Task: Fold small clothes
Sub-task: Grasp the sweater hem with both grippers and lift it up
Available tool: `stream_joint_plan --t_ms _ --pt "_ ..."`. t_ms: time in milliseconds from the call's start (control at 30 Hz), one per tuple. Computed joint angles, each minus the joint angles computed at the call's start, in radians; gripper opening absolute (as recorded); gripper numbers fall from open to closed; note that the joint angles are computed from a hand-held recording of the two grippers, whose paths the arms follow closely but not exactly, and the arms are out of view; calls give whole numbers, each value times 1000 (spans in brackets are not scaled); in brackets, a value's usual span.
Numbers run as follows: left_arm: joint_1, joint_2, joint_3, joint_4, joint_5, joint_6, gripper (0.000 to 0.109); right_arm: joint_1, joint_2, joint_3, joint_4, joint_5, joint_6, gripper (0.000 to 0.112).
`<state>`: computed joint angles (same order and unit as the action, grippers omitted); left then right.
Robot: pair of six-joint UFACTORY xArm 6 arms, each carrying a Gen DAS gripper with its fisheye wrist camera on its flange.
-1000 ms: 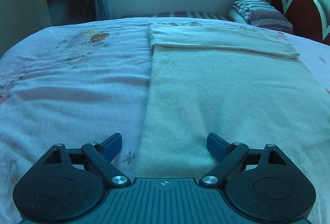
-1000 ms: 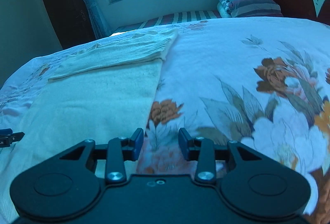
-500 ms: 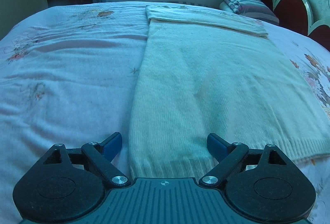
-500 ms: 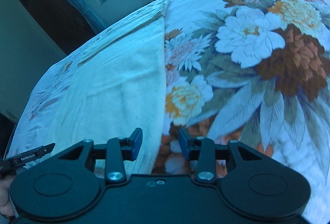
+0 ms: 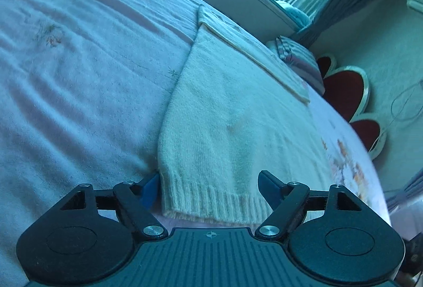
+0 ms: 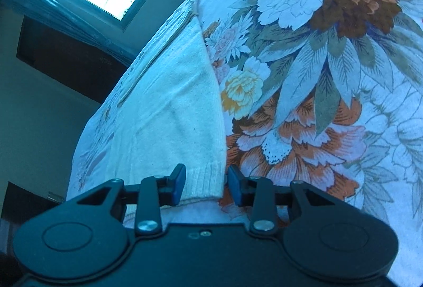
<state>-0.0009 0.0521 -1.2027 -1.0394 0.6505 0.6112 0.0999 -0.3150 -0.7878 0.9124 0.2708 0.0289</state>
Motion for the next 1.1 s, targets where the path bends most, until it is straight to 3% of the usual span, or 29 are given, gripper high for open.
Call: stream_joint_plan --t_ms 200,333,600,733,900,933,967,1000,1100 --pt "24 67 -59 -102 91 36 69 -1 54 -57 151 38 -138 33" --pt "47 107 -90 -136 155 18 43 -9 82 -85 197 43 -171 29" --pt "50 127 -107 -139 166 47 43 -42 127 -134 222 127 -240 25" --pt "31 123 -117 -79 144 27 43 -49 140 -154 211 174 -261 12" --pt "17 133 -136 -44 121 13 42 -41 161 -174 155 186 -225 11" --pt "16 131 -134 -37 115 19 34 -38 164 -177 143 183 -212 11" --pt "9 130 -133 4 94 5 12 -35 164 -178 120 177 -194 8" --pt "4 134 -133 36 76 -3 3 -26 167 -181 76 160 -170 7" --pt "25 130 -118 -34 71 32 3 -12 175 -187 6 108 -141 6"
